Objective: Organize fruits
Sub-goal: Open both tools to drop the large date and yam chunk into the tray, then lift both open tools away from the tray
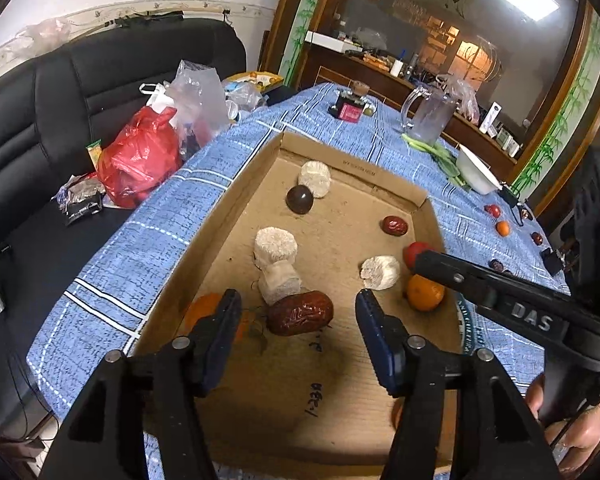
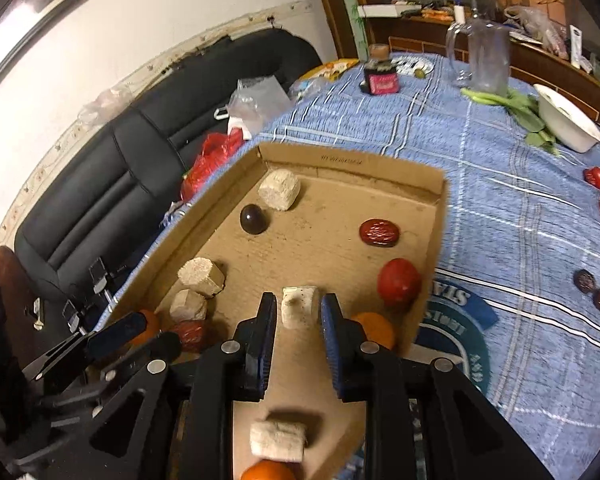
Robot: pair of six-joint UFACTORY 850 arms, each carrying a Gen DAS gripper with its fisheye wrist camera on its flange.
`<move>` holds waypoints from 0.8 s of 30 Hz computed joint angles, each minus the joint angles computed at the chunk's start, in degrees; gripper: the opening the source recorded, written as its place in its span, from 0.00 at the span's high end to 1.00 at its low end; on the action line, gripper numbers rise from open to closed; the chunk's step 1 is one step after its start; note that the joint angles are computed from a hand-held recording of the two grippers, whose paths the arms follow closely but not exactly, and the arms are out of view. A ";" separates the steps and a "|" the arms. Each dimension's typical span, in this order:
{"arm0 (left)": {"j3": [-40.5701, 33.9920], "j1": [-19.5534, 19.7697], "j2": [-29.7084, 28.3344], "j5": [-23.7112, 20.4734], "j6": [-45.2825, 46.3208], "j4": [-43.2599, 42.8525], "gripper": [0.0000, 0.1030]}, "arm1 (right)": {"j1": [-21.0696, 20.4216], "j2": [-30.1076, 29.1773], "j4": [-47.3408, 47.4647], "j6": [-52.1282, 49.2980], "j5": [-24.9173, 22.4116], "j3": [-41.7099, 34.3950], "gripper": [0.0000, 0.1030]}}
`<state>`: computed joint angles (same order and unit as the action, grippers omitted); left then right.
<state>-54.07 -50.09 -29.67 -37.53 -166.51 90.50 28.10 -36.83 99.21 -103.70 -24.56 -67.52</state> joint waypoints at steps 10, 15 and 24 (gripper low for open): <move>-3.57 -7.30 0.74 -17.51 8.54 -8.30 0.17 | -4.45 9.68 21.17 -20.52 -4.79 14.38 0.65; -8.57 -13.49 -1.89 -37.05 11.51 -14.38 0.00 | -6.60 14.08 30.07 -28.99 -7.10 21.54 0.59; -12.83 -15.66 -4.12 -36.12 17.14 -17.39 0.00 | -6.23 22.18 51.71 -50.66 -9.28 32.82 0.35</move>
